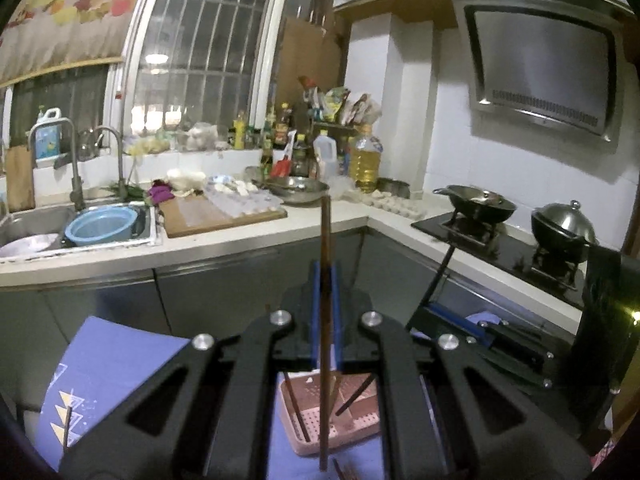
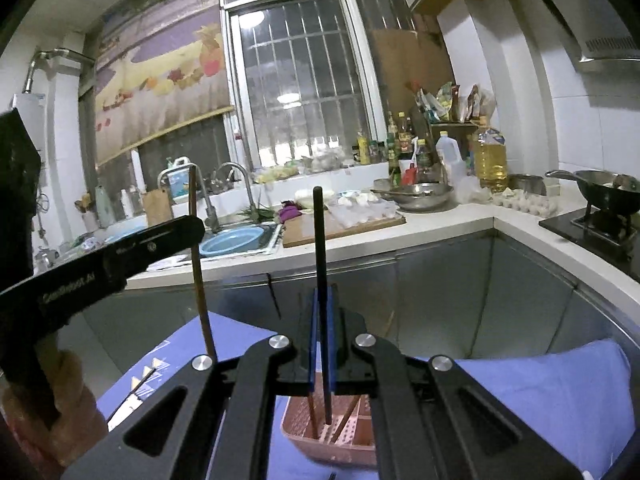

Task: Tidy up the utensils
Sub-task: 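Carry both chopsticks over the pink basket and open both tools inside it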

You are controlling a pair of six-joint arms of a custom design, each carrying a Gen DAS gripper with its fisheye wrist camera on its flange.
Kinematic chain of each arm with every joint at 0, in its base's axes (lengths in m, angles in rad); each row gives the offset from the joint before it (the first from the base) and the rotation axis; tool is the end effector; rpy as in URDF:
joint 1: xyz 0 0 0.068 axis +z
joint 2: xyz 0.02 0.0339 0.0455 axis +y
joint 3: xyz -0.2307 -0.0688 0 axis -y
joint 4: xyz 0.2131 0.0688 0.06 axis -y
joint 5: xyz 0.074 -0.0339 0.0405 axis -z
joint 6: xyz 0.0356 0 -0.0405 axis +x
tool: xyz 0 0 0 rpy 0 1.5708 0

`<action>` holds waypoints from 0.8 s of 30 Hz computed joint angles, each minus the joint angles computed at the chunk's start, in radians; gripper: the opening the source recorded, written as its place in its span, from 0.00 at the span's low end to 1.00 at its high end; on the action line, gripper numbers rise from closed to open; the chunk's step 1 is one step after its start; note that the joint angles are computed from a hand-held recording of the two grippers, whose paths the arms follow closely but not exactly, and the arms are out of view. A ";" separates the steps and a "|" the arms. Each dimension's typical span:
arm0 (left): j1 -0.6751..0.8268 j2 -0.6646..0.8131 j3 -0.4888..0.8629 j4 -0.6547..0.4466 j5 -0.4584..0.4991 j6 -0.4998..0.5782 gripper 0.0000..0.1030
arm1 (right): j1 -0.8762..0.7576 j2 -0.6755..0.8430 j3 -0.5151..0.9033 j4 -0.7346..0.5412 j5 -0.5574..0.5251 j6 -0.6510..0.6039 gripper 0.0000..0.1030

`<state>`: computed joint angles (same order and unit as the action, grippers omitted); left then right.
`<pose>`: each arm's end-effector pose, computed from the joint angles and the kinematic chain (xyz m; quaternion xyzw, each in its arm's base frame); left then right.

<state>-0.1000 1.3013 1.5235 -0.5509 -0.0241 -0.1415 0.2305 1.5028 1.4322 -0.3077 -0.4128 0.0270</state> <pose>0.2557 -0.0248 0.4060 -0.0239 0.8129 -0.0604 0.5788 0.3085 0.0871 0.3491 -0.1968 0.7940 0.2387 0.5233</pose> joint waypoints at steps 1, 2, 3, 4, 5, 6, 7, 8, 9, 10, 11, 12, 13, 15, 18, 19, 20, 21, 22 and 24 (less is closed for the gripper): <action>0.007 0.021 0.008 0.005 0.004 -0.001 0.05 | 0.006 0.021 0.014 -0.001 0.008 -0.001 0.04; 0.015 0.033 0.010 0.011 0.011 -0.001 0.05 | 0.011 0.039 0.014 0.008 0.014 -0.001 0.04; 0.023 0.047 0.008 0.020 0.020 -0.001 0.05 | 0.014 0.049 0.011 0.015 0.017 -0.001 0.04; 0.030 0.057 0.002 0.029 0.027 0.001 0.05 | 0.017 0.056 0.005 0.022 0.020 -0.002 0.04; 0.034 0.056 -0.018 0.044 0.028 0.005 0.05 | 0.018 0.065 -0.004 0.032 0.023 -0.006 0.04; 0.037 0.064 -0.027 0.054 0.027 0.008 0.05 | 0.021 0.065 -0.024 0.042 0.026 -0.007 0.04; 0.041 0.075 -0.036 0.063 0.030 0.009 0.05 | 0.020 0.080 -0.030 0.046 0.022 -0.007 0.04; 0.044 0.080 -0.051 0.069 0.038 0.009 0.05 | 0.021 0.089 -0.037 0.049 0.023 -0.006 0.04; 0.045 0.084 -0.065 0.078 0.042 0.008 0.05 | 0.028 0.089 -0.050 0.054 0.028 -0.004 0.04; 0.046 0.094 -0.075 0.083 0.046 0.008 0.05 | 0.029 0.098 -0.061 0.061 0.028 -0.004 0.04; 0.045 0.099 -0.084 0.088 0.046 0.008 0.05 | 0.034 0.107 -0.063 0.061 0.032 -0.002 0.04; 0.043 0.106 -0.092 0.094 0.044 0.009 0.05 | 0.038 0.114 -0.070 0.063 0.036 -0.001 0.04; 0.039 0.114 -0.097 0.096 0.043 0.009 0.05 | 0.043 0.122 -0.073 0.064 0.042 0.001 0.04; 0.030 0.144 -0.099 0.090 0.041 0.012 0.05 | 0.057 0.137 -0.083 0.068 0.065 0.004 0.04; -0.009 0.216 -0.091 0.063 -0.023 0.018 0.05 | 0.074 0.174 -0.081 0.052 0.098 0.001 0.05; -0.016 0.242 -0.077 0.044 -0.035 0.020 0.06 | 0.075 0.183 -0.077 0.043 0.101 0.006 0.06; -0.023 0.282 -0.056 0.008 -0.047 0.020 0.08 | 0.074 0.185 -0.079 0.039 0.104 0.014 0.06; -0.024 0.307 -0.044 -0.021 -0.054 0.016 0.09 | 0.068 0.182 -0.083 0.039 0.101 0.028 0.06; -0.021 0.328 -0.035 -0.051 -0.058 0.004 0.11 | 0.055 0.163 -0.105 0.053 0.087 0.048 0.06; -0.007 0.307 -0.073 -0.041 -0.054 -0.018 0.12 | 0.034 0.119 -0.149 0.080 0.069 0.074 0.08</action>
